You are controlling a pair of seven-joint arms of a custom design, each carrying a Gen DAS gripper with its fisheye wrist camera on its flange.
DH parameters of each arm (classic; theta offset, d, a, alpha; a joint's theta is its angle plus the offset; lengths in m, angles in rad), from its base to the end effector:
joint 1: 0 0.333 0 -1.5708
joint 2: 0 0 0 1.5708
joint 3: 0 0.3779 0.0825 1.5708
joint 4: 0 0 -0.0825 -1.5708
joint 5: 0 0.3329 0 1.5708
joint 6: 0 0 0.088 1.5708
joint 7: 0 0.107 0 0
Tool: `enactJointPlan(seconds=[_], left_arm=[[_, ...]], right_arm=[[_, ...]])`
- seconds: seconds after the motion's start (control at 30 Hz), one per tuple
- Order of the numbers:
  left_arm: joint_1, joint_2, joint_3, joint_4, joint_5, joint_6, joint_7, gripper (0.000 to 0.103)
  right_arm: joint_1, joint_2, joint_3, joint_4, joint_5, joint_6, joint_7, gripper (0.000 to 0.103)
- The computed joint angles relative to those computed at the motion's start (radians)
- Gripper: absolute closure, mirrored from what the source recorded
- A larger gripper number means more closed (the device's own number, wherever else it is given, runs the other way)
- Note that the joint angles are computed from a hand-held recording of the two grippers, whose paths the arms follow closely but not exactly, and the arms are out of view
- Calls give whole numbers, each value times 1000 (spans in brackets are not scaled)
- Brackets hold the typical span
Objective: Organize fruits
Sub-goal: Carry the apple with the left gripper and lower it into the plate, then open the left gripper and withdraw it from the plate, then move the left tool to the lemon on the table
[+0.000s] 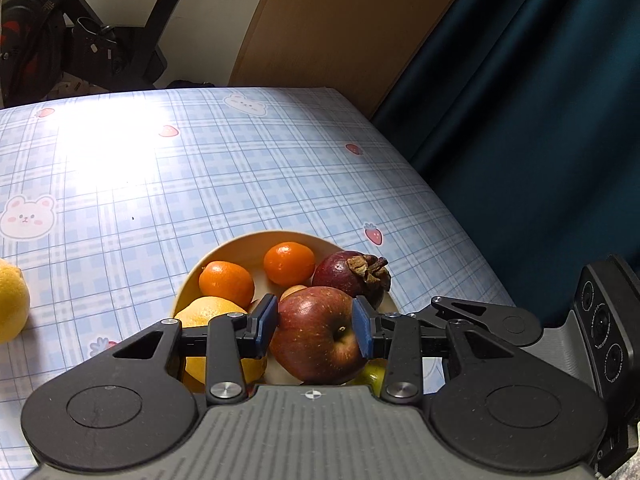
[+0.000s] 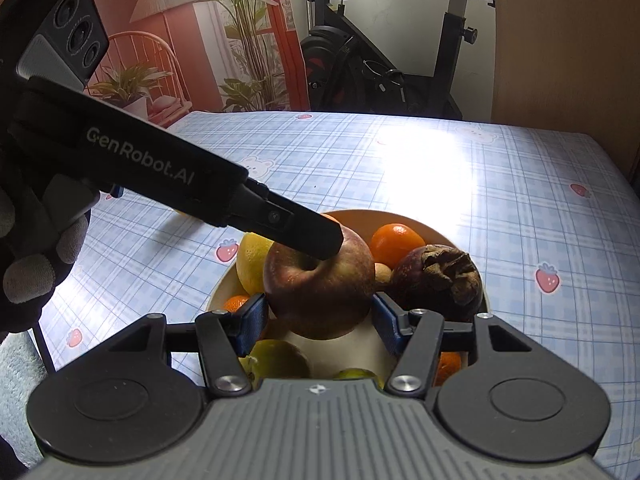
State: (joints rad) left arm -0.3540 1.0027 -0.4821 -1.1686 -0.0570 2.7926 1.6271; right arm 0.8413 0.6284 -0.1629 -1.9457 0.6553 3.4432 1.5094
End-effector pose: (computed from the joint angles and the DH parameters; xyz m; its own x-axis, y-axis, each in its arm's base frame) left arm 0.6686 -0.4714 0.3539 -0.5495 -0.7318 0.4031 -0.7726 0.2616 -0.5785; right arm 0.5427 0.3744 0.3499 0.1885 -0.9595 -0.2095 -0.6861 0.0240 -0.7271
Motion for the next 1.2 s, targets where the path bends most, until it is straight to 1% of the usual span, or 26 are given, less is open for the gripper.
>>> enactJointPlan(seconds=[0.07, 0.1, 0.13, 0.23, 0.3, 0.33, 0.43, 0.5, 0.67, 0.73, 0.8, 0.97, 1.03, 1.1, 1.17, 1.2], left_arm=[[-8, 11, 7, 16, 1, -12, -9, 61], [-19, 29, 14, 61, 3, -38, -15, 61], [-23, 35, 17, 70, 2, -43, -16, 61], [-29, 43, 22, 78, 1, -42, -14, 61], [-40, 54, 30, 101, 2, -54, -20, 61], [-41, 58, 30, 108, 1, -57, -19, 61], [-42, 57, 31, 95, -9, -46, -33, 61], [-31, 43, 24, 59, -16, -16, -37, 61], [13, 0, -8, -35, -17, 75, -42, 61], [23, -24, -3, -82, 1, 123, -48, 61], [31, -47, 7, -125, 23, 159, -65, 61], [86, -103, -4, -245, 73, 261, -115, 61], [100, -131, 12, -296, 99, 305, -140, 61], [95, -162, 56, -336, 127, 333, -173, 61], [120, -191, 65, -384, 145, 357, -202, 61], [135, -206, 68, -408, 152, 371, -218, 61]], right_arm=[[-13, 6, 12, 4, -2, -2, 5, 43], [-16, 9, 13, 7, -2, -5, 8, 43], [-23, 9, 21, 5, -4, -3, 12, 43], [-78, 6, 82, -6, -22, 21, 32, 43], [-109, 4, 116, -10, -32, 28, 46, 43], [-117, 4, 123, -9, -33, 26, 53, 42], [-144, 5, 153, -10, -39, 30, 81, 42], [-138, 4, 145, -12, -36, 28, 92, 41], [-66, 3, 61, -3, -12, -9, 93, 41], [-13, 6, -1, 5, 5, -32, 95, 41], [64, 14, -91, 13, 22, -63, 102, 41], [149, 10, -193, 3, 10, -77, 135, 41], [182, 12, -232, 3, 11, -76, 146, 41], [217, 19, -275, 13, 11, -82, 150, 41], [246, 32, -317, 30, 3, -95, 153, 41], [249, 37, -324, 40, -8, -97, 154, 41]])
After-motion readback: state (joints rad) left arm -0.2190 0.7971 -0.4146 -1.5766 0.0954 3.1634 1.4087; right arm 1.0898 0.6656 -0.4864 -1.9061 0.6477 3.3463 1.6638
